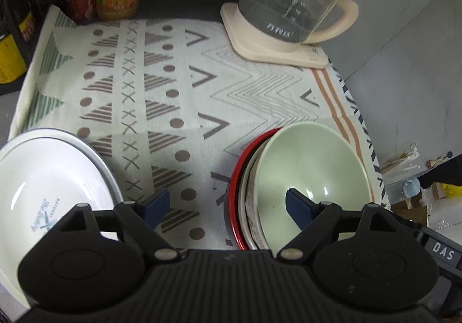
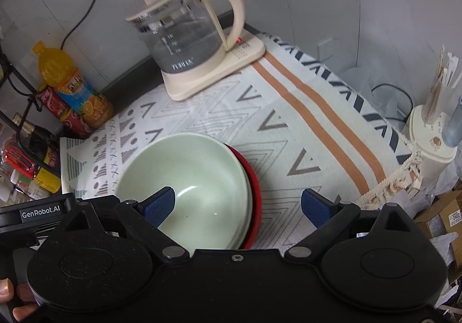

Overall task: Organize plates and bowls
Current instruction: 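Move both tools toward the green bowls stacked in the red bowl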

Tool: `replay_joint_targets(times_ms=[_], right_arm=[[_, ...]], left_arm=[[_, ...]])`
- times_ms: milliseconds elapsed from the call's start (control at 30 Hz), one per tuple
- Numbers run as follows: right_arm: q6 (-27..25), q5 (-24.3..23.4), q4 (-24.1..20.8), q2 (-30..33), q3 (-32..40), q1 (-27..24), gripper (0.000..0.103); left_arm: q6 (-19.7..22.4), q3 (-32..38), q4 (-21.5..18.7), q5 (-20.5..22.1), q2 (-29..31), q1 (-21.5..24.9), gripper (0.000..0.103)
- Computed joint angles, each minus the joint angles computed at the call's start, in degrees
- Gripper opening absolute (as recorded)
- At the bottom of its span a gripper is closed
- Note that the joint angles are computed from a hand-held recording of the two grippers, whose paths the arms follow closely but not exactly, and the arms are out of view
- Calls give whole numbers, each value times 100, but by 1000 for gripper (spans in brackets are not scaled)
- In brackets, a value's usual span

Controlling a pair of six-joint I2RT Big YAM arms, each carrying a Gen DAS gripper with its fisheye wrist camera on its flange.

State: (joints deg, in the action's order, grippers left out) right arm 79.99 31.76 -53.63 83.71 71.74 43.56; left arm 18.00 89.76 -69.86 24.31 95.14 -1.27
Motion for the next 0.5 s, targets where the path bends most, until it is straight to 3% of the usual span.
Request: replay_joint_targets(times_ms=[233, 500], right_arm=[[-220, -512, 419, 120, -259, -214, 85], [-446, -1112, 893, 252, -466, -481, 62]], left_arm=[[-2, -47, 26, -199, 119, -123, 78], [-162, -57, -11, -355, 270, -193, 52]])
